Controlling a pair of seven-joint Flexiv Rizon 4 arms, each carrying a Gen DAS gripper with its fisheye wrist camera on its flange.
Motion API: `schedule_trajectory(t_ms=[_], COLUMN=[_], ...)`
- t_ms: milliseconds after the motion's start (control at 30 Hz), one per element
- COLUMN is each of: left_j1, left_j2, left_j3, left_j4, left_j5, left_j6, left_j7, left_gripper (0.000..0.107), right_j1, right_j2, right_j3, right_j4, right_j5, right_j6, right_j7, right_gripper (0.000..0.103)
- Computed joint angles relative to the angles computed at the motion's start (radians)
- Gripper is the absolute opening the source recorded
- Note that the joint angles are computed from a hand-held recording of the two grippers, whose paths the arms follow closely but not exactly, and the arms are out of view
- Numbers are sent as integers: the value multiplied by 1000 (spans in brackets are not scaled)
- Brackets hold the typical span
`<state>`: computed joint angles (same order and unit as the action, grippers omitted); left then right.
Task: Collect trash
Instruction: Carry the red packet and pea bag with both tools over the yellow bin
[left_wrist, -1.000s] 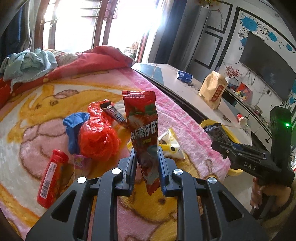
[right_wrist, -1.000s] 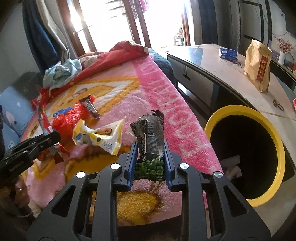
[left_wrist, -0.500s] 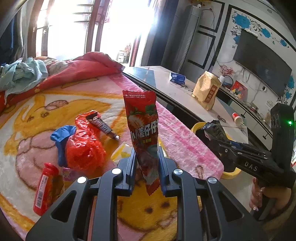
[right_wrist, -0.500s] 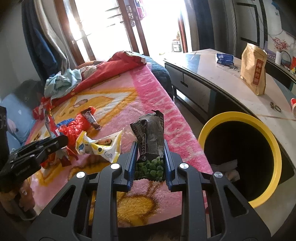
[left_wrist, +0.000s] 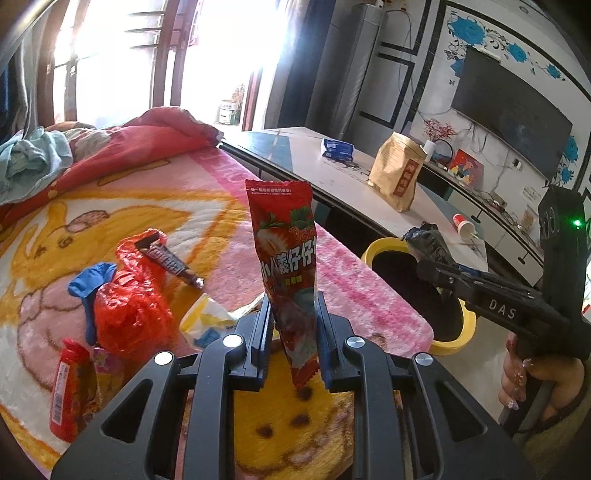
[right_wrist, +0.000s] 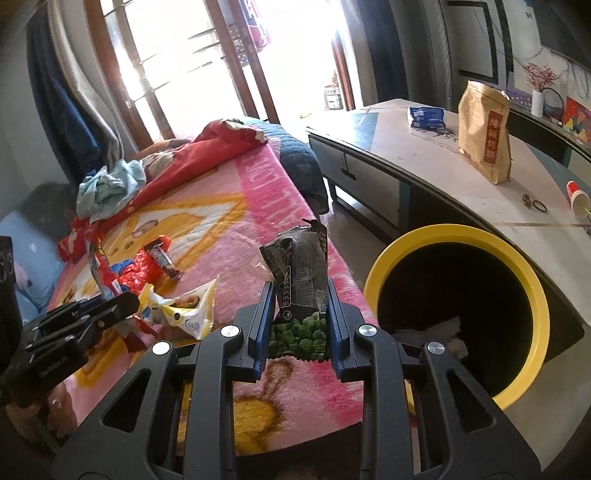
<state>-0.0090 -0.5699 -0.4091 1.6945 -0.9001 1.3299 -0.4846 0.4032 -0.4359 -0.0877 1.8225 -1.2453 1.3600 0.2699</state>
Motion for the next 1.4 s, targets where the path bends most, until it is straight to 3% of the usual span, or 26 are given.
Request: schedule_trajectory(t_ms=[700, 1400], left_j1=[-35, -107], left_j2=[-22, -89], left_j3=[-29, -7], left_j4=[-29, -118], left_j5=[50, 177], left_j6=[4, -65], left_j7=[25, -37], left_gripper=[20, 20], right_j1=[-65, -166], right_j2=[47, 115], right_j3=[22, 60], right_j4=[57, 150], right_j5=[-62, -156], right_j6=[-51, -122], right_j7=[121, 301], right_gripper=[20, 21])
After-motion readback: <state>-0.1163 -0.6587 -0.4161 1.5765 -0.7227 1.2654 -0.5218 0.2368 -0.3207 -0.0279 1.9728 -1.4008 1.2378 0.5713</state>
